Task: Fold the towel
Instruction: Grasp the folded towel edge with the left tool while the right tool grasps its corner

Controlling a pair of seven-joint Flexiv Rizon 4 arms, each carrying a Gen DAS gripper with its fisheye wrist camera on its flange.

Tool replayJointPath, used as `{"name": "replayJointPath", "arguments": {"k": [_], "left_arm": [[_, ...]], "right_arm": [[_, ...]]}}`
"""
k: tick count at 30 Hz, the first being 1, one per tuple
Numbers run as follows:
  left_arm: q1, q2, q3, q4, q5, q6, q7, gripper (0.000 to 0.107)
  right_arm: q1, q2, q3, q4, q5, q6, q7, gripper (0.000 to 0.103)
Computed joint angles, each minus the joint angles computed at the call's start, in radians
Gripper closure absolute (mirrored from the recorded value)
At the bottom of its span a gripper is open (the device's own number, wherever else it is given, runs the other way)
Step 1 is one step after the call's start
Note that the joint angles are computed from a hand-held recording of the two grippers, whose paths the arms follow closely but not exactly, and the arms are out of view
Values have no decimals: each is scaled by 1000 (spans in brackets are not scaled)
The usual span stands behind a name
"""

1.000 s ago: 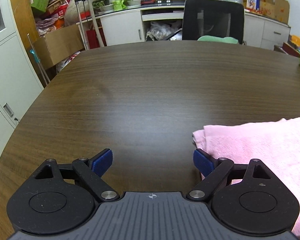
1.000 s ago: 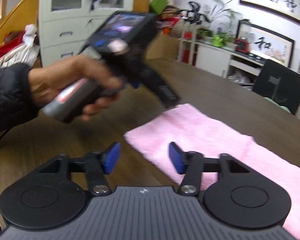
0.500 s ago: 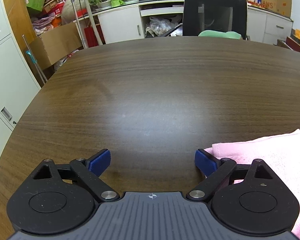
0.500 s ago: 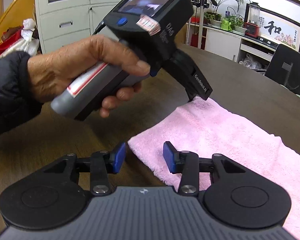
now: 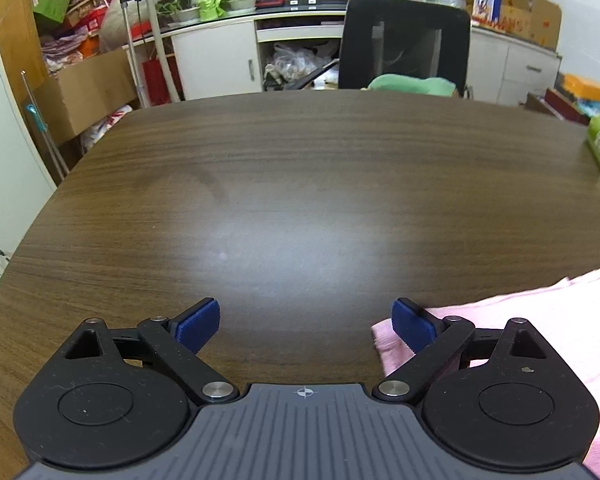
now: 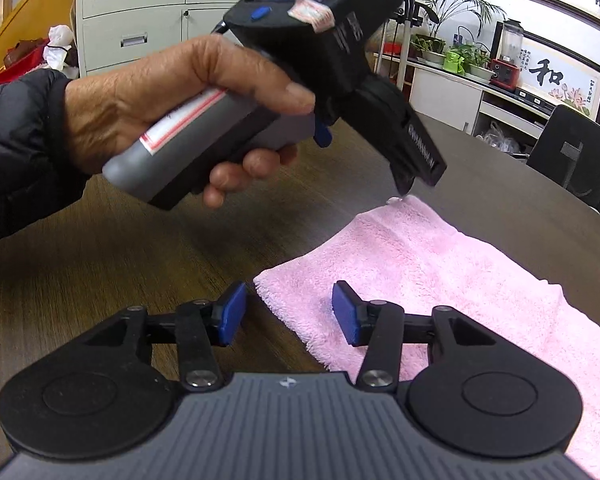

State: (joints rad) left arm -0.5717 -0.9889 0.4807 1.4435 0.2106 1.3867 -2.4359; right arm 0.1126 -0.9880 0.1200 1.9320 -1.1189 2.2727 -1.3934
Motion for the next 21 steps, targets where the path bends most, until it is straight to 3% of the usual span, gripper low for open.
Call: {"name": "replayJointPath", "arguments": {"k": [2, 5, 10, 15, 21], "left_arm": [[25, 7, -31, 6, -4, 17, 20, 12], [116, 26, -158, 30, -42, 57, 113, 14], [226, 32, -320, 59, -114, 94, 266, 27], [244, 27, -356, 71, -177, 117, 337, 29], [335, 25, -498, 99, -240, 162, 476, 31]], "right_arm": [[-1, 3, -1, 6, 1, 3, -1, 52], [-2, 6, -1, 14, 1, 7, -5, 51], [-3, 8, -1, 23, 4, 14, -8, 50], [-7, 6, 0, 17, -6, 14, 1, 50], [-10, 3, -5, 8, -24, 19, 27, 50]]}}
